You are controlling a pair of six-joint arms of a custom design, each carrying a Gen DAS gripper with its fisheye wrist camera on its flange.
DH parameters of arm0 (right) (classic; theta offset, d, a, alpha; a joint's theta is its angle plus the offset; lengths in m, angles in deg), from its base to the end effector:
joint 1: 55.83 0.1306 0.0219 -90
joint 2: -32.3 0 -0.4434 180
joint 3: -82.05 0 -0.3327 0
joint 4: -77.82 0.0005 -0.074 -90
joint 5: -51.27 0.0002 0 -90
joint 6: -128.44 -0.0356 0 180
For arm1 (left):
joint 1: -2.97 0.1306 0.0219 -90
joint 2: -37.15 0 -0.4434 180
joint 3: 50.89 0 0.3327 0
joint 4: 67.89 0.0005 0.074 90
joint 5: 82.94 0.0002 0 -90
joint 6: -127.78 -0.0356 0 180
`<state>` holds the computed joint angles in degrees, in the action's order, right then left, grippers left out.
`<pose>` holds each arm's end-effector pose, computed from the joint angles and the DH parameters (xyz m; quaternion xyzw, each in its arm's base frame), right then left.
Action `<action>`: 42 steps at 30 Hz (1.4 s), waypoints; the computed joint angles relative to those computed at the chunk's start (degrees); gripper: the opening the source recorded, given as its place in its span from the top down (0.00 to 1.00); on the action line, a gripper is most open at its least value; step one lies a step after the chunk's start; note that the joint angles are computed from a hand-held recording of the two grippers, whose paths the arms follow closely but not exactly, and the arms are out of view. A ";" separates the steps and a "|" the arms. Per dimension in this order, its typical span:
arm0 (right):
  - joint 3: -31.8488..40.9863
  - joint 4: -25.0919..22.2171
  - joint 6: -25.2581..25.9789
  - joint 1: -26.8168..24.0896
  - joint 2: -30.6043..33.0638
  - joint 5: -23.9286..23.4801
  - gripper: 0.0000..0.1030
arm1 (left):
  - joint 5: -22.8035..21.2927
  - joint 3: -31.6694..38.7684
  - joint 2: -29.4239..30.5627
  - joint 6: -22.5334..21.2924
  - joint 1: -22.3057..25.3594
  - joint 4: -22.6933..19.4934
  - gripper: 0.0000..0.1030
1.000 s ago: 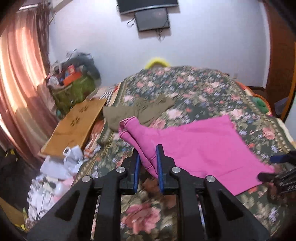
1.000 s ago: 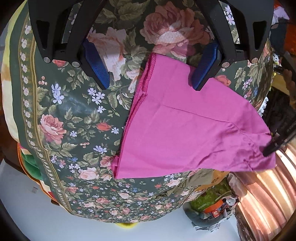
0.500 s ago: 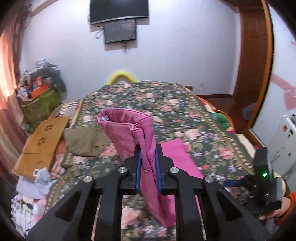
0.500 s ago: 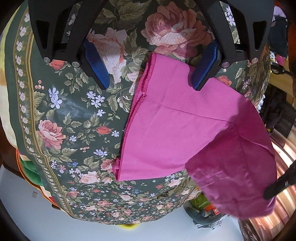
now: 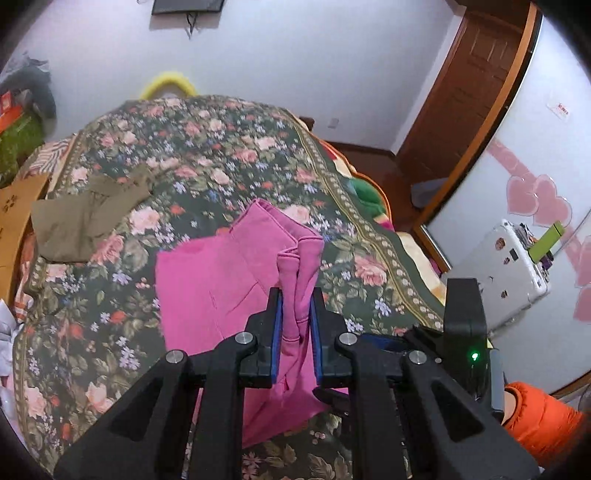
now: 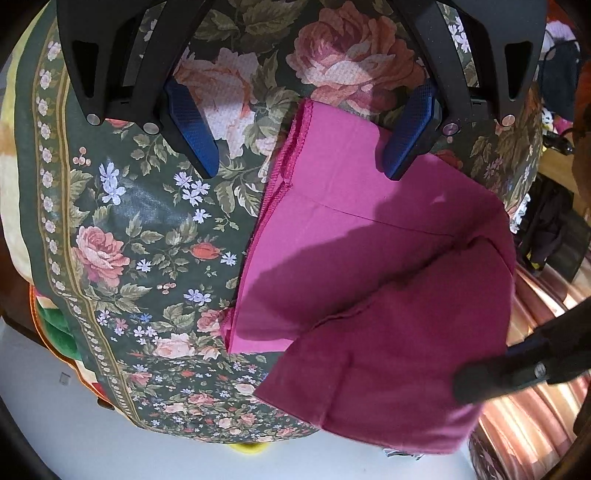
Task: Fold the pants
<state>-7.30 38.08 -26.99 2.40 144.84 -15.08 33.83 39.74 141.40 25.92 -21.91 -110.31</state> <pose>0.3027 0.4607 0.3222 0.1097 0.9439 0.1177 0.2884 0.4587 -0.2310 0.3942 0.3574 0.8617 -0.2522 0.2572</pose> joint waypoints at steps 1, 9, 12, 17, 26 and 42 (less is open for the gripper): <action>-0.08 0.19 -0.06 -0.01 -0.03 -0.01 0.14 | -0.20 -0.06 0.07 -0.21 -0.22 -0.09 0.87; 0.35 -0.64 -0.32 0.21 -0.11 1.19 0.14 | -1.54 -0.73 -0.62 -0.46 0.19 0.60 0.45; 0.80 -1.63 0.03 0.54 -0.30 1.85 0.14 | -3.73 -0.78 -0.77 -1.09 0.77 2.18 0.41; 0.56 -2.13 -0.24 0.79 -1.13 2.74 0.14 | -7.63 1.97 1.35 -3.00 1.98 1.92 0.30; -2.86 -4.59 -6.83 0.60 -5.45 9.46 0.14 | -13.80 12.37 9.67 -6.56 2.73 -3.02 0.18; -6.61 -9.20 -13.43 -1.44 -8.93 13.29 0.14 | -24.48 40.76 32.79 -4.42 -0.23 -21.71 0.18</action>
<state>-13.90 28.88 -40.42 0.96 135.91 -1.79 9.35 80.50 174.19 21.50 -22.13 -132.02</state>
